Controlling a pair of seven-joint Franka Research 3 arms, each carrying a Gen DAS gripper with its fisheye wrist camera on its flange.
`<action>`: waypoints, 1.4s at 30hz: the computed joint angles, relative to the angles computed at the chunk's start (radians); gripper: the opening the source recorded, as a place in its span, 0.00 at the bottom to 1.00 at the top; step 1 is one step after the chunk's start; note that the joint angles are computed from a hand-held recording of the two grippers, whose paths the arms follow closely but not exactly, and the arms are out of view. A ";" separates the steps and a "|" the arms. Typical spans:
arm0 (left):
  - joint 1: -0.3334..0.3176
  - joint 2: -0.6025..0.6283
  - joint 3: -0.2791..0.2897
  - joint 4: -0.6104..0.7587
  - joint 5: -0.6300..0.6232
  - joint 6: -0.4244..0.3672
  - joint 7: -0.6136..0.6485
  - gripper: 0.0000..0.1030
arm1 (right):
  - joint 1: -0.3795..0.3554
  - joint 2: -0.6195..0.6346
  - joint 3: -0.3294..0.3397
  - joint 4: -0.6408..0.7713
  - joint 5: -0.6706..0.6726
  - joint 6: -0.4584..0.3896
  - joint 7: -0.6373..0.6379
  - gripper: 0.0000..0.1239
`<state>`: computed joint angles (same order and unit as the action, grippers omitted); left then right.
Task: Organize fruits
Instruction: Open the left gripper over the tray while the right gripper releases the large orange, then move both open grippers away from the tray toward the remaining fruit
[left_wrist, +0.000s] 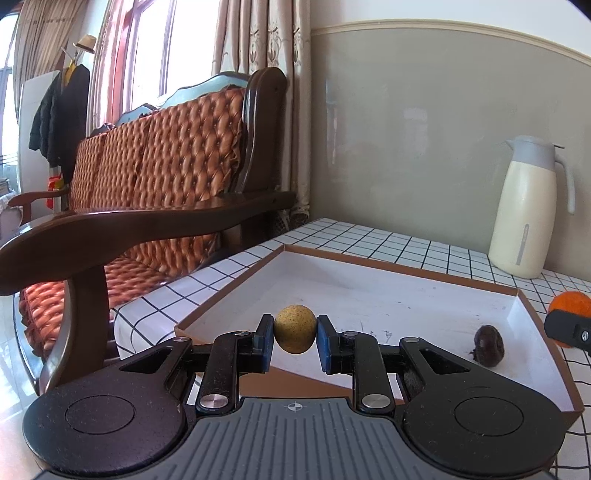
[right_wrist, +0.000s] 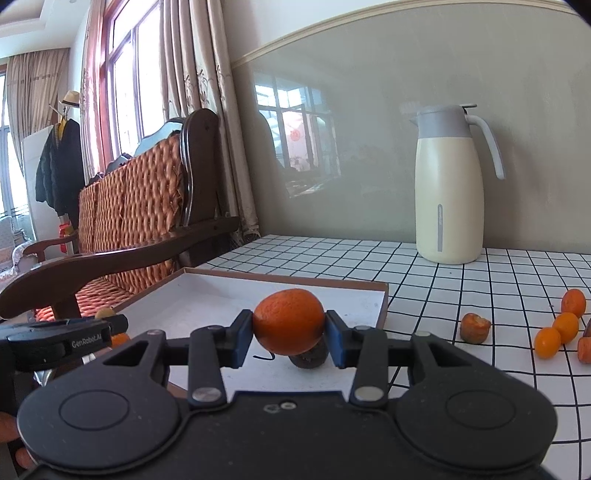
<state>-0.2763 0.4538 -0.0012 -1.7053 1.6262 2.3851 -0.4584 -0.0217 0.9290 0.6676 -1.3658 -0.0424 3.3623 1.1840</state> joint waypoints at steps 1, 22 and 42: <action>0.003 0.005 0.000 0.007 -0.004 0.002 0.006 0.24 | 0.008 0.000 -0.011 0.007 0.005 -0.003 0.002 0.27; -0.043 0.081 0.087 0.119 -0.130 -0.037 0.077 1.00 | 0.122 0.036 -0.141 0.118 0.071 0.099 0.031 0.78; -0.038 0.026 0.014 0.055 -0.022 -0.124 0.098 1.00 | -0.029 0.027 -0.024 0.028 -0.255 0.128 0.268 0.78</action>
